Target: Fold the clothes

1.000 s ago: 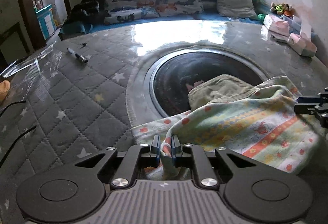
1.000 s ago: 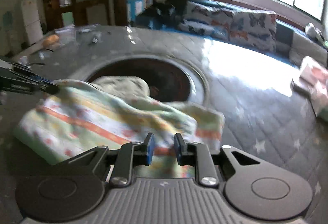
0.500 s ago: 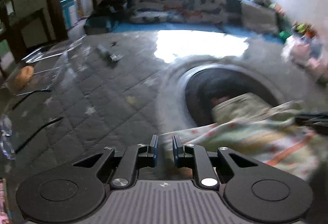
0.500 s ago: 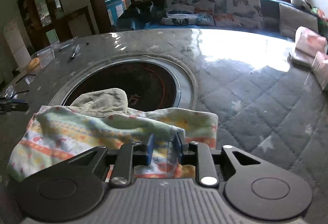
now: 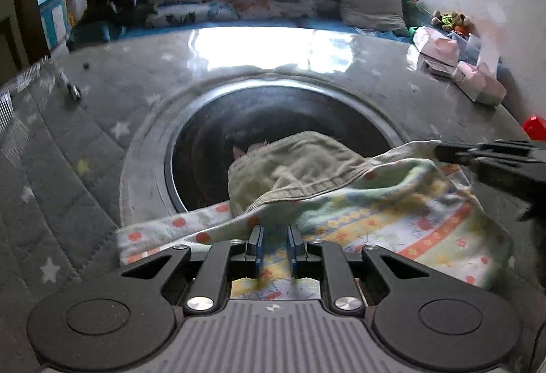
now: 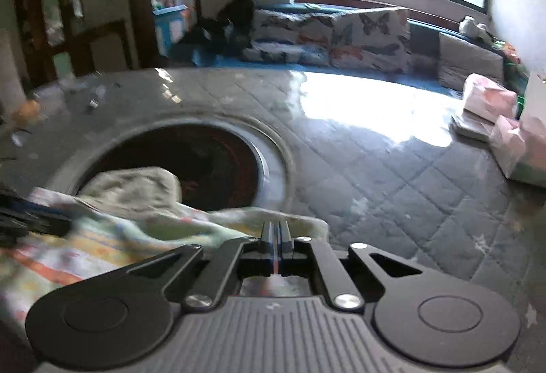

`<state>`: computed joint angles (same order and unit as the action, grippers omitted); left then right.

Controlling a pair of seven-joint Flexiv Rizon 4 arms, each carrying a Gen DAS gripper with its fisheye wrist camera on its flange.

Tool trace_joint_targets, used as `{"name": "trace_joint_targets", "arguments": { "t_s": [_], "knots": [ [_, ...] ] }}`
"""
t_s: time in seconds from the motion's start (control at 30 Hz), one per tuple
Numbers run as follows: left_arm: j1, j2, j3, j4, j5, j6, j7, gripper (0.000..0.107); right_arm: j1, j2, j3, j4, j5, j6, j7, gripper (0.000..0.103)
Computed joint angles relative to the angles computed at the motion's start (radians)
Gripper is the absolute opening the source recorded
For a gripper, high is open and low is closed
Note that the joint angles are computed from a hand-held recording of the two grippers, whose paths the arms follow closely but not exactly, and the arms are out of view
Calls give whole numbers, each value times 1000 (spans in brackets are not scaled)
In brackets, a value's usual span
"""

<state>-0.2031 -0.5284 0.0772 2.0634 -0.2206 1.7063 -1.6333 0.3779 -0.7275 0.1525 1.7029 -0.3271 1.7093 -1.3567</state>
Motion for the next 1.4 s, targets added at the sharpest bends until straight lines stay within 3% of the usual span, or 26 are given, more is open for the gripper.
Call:
{"name": "trace_joint_targets", "arguments": {
  "t_s": [0.07,0.17,0.2,0.37,0.53,0.63,0.7,0.87,1.0,1.33,1.4],
  "knots": [
    [38,2,-39,9,-2,13,-2,17,-72,3,104,7,-33,-8,-45,8],
    [34,13,-38,16,-6,20,-10,17,-154,-28,254,-21,-65,-84,-120,8],
    [36,20,-43,22,-6,25,-13,17,-153,-39,270,-34,-62,-107,-138,9],
    [82,81,-109,97,17,69,-10,17,-54,-61,188,-93,-8,-170,-135,10],
    [186,133,-237,198,80,150,-35,17,-152,-4,330,-1,35,-147,-271,12],
    [165,133,-230,224,100,187,-56,17,-213,34,415,74,63,-146,-341,12],
    [167,128,-237,231,113,197,-72,17,-212,55,420,121,81,-120,-363,12],
    [110,102,-188,230,99,180,-81,17,-109,79,295,197,76,-13,-330,12],
    [57,112,-141,243,79,208,-80,18,-156,79,332,217,47,36,-284,13],
    [-49,109,-46,277,5,252,-23,24,-198,95,293,288,-16,112,-148,14],
    [-14,105,-75,288,21,275,-29,25,-198,98,271,293,-17,122,-109,14]
  ]
}}
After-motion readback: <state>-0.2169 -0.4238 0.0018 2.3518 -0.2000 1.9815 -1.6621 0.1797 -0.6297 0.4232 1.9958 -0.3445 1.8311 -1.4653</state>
